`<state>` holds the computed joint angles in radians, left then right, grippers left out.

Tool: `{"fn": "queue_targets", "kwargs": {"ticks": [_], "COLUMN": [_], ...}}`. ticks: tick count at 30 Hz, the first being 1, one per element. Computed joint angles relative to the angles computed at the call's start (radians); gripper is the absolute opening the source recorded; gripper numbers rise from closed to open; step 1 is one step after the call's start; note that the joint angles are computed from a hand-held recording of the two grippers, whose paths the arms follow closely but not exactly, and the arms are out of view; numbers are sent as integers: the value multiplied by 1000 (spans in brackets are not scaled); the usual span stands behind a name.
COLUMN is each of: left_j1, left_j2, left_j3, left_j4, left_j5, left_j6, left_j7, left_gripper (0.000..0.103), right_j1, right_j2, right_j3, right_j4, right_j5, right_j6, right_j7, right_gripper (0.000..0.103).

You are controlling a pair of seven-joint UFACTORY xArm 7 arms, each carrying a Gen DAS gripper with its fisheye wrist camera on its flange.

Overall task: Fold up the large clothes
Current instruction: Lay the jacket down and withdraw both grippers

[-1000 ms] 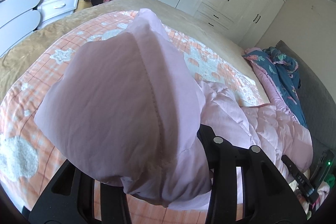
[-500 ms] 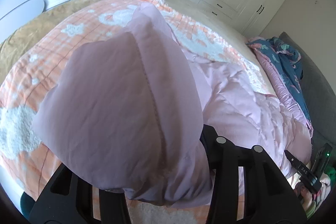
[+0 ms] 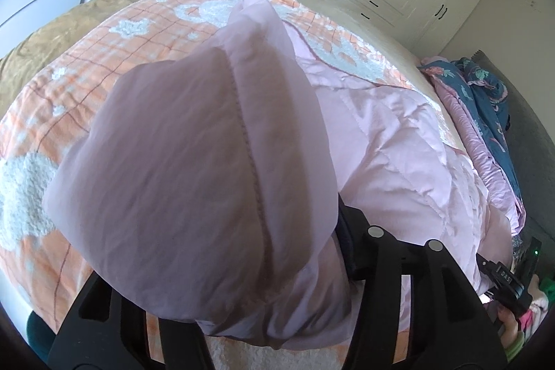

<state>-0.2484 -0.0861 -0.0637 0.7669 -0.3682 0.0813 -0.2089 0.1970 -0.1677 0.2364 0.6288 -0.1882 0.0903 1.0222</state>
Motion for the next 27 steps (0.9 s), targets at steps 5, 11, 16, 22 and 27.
{"fn": "queue_targets", "kwargs": {"ticks": [5, 11, 16, 22, 27], "left_j1": [-27, 22, 62, 156, 120], "left_j2": [-34, -125, -236, -388, -482], "left_j3": [28, -4, -35, -123, -122], "left_j4": [-13, -65, -132, -182, -195], "left_j5": [-110, 8, 130, 341, 383], "left_j6": [41, 91, 100, 115, 136], "left_j7": [82, -20, -123, -272, -291], "left_gripper": [58, 72, 82, 93, 94], "right_j1": [-11, -63, -99, -109, -96], "right_j2": [-102, -290, -497, -656, -731], "right_j3": [22, 89, 151, 213, 267], "right_j4": [-65, -133, -178, -166, -114], "right_j5": [-1, -40, -89, -133, -164], "right_j6": [36, 146, 252, 362, 428], "right_j7": [29, 82, 136, 147, 138], "right_gripper": [96, 98, 99, 99, 99]}}
